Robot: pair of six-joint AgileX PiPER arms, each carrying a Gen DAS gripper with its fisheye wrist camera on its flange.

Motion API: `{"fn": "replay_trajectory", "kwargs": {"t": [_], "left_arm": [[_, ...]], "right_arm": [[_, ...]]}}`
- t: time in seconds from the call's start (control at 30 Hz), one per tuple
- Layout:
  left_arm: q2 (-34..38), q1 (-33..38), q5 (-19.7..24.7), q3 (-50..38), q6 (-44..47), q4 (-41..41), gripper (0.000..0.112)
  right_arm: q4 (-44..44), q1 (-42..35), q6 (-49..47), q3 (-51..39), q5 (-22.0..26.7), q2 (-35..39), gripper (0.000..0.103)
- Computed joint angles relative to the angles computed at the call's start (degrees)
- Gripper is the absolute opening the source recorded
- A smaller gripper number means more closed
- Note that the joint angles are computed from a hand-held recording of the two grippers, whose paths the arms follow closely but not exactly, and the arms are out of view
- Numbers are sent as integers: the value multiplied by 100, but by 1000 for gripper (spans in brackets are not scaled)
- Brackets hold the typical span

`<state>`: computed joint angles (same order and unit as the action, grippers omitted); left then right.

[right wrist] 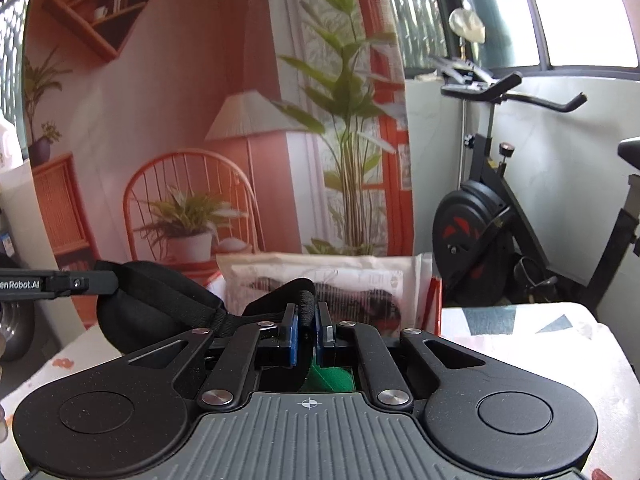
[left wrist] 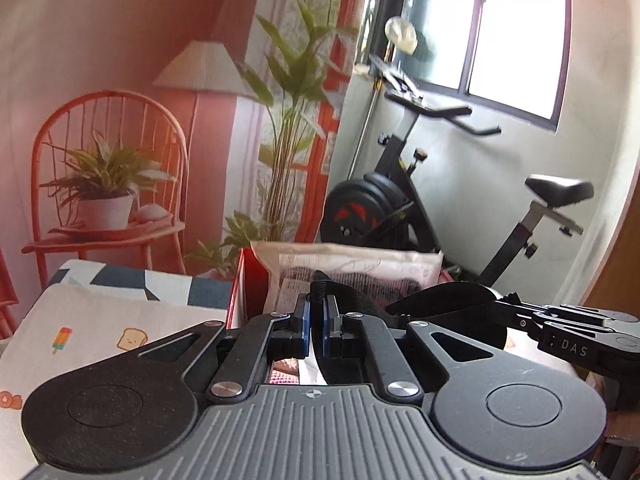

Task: Organize soft objects
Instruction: 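Lift the black eye mask with both tools and carry it over the box, then lower the eye mask into the box and open both tools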

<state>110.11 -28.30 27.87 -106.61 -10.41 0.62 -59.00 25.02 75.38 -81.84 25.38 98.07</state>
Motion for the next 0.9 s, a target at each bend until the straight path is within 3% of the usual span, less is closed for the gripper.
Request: {"fn": "replay_trajectory", "kwargs": {"t": [0.2, 0.47, 0.63, 0.77, 0.9], "left_arm": [[1119, 141, 1298, -1592, 696, -611, 7], [2246, 255, 2497, -3365, 643, -519, 7], [2400, 296, 2680, -3611, 653, -488, 7], [2444, 276, 2815, -3725, 630, -318, 8], [2212, 209, 2568, -3341, 844, -64, 12]], "right_arm": [[1715, -182, -1538, -689, 284, 709, 7], [2489, -379, -1980, -1070, 495, 1201, 8], [2705, -465, -2130, -1179, 670, 1302, 9], [2410, -388, -1862, -1188, 843, 1311, 16], [2144, -296, -1824, -1256, 1080, 1293, 22]]}}
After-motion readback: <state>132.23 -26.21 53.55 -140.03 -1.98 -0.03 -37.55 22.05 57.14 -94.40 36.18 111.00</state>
